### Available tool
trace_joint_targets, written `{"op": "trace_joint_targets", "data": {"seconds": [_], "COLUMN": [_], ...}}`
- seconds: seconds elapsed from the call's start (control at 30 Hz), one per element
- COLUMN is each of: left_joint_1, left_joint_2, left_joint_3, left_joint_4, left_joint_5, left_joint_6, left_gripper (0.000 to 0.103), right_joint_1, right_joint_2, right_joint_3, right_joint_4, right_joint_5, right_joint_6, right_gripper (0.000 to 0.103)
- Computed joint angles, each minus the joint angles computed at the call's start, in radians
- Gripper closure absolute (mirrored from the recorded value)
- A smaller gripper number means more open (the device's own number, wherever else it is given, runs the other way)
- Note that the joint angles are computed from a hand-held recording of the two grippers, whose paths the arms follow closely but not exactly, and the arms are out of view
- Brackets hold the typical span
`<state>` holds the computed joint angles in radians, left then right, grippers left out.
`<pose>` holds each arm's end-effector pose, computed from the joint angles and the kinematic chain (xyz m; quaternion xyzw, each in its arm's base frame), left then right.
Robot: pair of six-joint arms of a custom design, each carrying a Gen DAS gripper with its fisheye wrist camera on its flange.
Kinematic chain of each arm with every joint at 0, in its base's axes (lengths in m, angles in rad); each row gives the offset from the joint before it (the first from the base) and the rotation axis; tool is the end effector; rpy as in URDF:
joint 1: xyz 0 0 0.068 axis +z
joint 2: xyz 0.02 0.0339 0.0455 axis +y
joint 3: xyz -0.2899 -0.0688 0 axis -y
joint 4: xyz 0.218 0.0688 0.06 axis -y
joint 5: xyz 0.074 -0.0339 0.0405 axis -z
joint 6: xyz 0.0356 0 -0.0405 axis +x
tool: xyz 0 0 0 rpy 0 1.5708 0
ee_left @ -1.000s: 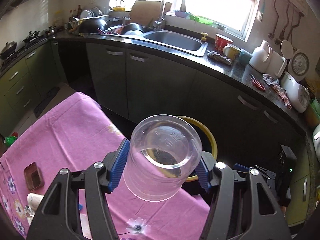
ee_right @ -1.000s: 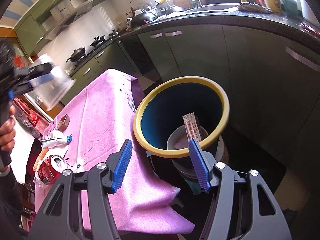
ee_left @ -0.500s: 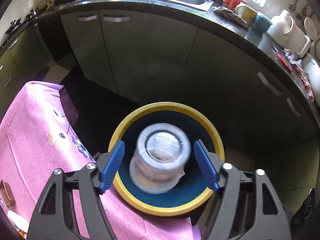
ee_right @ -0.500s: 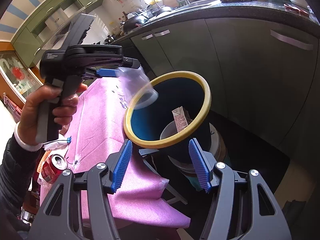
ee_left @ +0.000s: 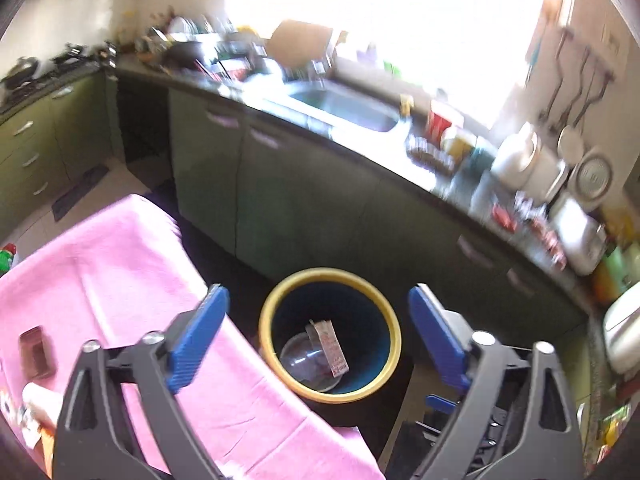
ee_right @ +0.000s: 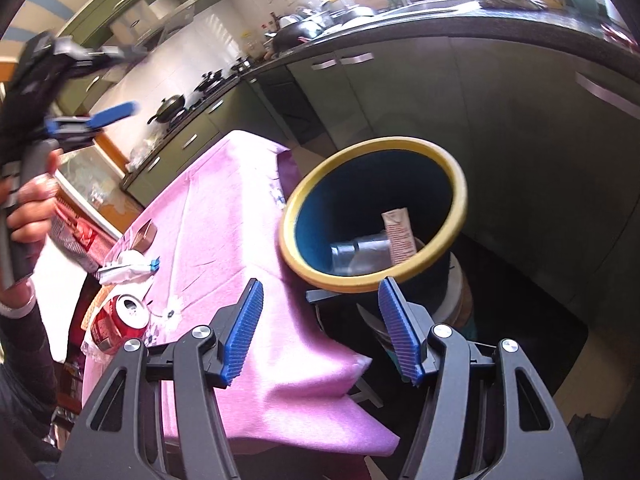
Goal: Collect trash
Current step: 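Carry the plastic container over the bin and open the left gripper, then grasp the silver snack wrapper with the right gripper and lift it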
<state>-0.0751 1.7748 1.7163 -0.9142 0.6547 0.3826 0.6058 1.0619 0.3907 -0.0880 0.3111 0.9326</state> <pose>0.3548 -0.0484 0.3600 0.2975 0.8598 -0.2609 0.3227 0.1419 0.0850 0.2038 0.2080 0.8857 0.1690 0.3792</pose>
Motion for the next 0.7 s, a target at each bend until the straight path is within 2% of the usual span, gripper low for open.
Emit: {"op": "trace_joint_targets", "data": {"seconds": [0.13,0.27,0.4,0.53,0.6,0.7], "left_joint_1": [0.21,0.447,0.654,0.828,0.891,0.972], "left_joint_2": [-0.107,-0.169,-0.142,-0.097,-0.05,0.032], "left_joint_3": [-0.065,-0.118,-0.104,-0.104,-0.078,-0.011], "left_joint_4": [0.012,-0.001,-0.049,-0.037,-0.046,-0.114], "left_joint_5": [0.114,0.214,0.266,0.285,0.29,0.311], "left_joint_6": [0.076,0.183,0.305,0.383,0.402,0.456], "left_gripper": [0.009,0.007,0.007,0.007,0.007,0.007], "right_joint_1": [0.043,0.082,0.088,0.087,0.083,0.08], "right_joint_2": [0.075,0.172,0.278,0.415,0.507,0.648], "right_joint_3": [0.057,0.134,0.228,0.377,0.49,0.689], "right_joint_4": [0.01,0.026,0.052,0.05,0.025,-0.04], "right_joint_5": [0.012,0.004,-0.05,-0.13,-0.179,-0.244], "right_joint_6": [-0.018,-0.054,-0.123,-0.225,-0.298,-0.433], "right_gripper": [0.038,0.038,0.038,0.038,0.038,0.04]}}
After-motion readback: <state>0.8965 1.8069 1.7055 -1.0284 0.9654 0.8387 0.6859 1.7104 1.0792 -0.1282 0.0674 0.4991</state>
